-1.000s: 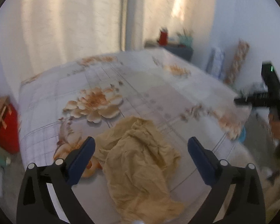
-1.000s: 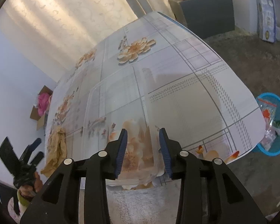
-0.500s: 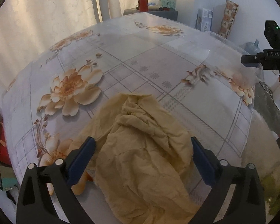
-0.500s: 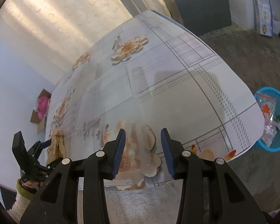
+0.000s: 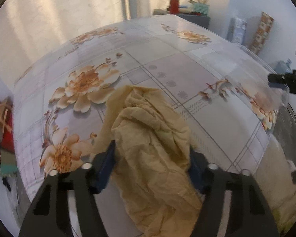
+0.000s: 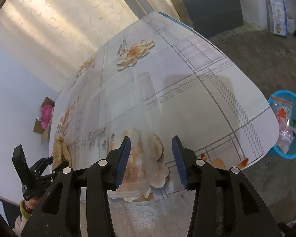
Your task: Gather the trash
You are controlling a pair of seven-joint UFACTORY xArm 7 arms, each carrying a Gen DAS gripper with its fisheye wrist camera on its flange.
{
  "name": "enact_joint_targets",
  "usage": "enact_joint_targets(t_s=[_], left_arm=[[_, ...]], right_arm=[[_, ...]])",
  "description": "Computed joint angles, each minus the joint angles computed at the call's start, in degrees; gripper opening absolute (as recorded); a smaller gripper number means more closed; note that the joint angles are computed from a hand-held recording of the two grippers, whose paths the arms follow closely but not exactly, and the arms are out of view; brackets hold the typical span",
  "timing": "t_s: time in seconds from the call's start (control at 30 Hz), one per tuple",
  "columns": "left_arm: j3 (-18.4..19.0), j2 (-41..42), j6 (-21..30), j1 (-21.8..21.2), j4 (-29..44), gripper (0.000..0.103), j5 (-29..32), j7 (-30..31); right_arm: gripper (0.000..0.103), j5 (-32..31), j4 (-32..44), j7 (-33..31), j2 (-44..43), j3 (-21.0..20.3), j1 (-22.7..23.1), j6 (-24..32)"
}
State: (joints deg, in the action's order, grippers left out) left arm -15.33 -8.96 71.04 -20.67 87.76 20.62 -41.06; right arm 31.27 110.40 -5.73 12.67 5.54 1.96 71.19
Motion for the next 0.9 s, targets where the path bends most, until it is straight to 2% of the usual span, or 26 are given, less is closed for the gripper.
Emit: enact_joint_targets(t_s=[0.1,0.27,0.43,0.5,0.57,0.9], left_arm=[[-1.01,0.98,1.60,-0.21,1.31,0.040,2.35,-4.14],[-1.44,0.30,1.30,-0.80,0.35,0.025,4.31,-11.98],[-2.04,0.95,1.24,-1.36,0.93,0.022,5.71,-16.70],[-2.29,1.49,1.90,-1.77,1.58,0.022,6.49,-18.03],[-2.50,2.01,2.88,-2.27,2.15,0.021,7.70,-19.18],[-2.01,3.17,4.33,-4.22,3.42,0.016,9.85,-22.20]], right_arm=[[0.044,-0.08,-0.17,-0.06,-0.32,-0.07,-0.04,-0.20],[0.043,-2.22,0.41,0.08,0.02,-0.01,0.86,-1.09],[0.028,-5.08,0.78,0.36,0.50,0.19,2.07,-1.75],[0.020,-5.95,0.61,0.81,0.57,0.21,2.46,-2.07],[0.007,-5.38,0.27,1.71,0.57,0.25,2.34,-1.84],[0.003,-3.51,-2.83,2.05,-1.86,0.10,2.25,-3.66]])
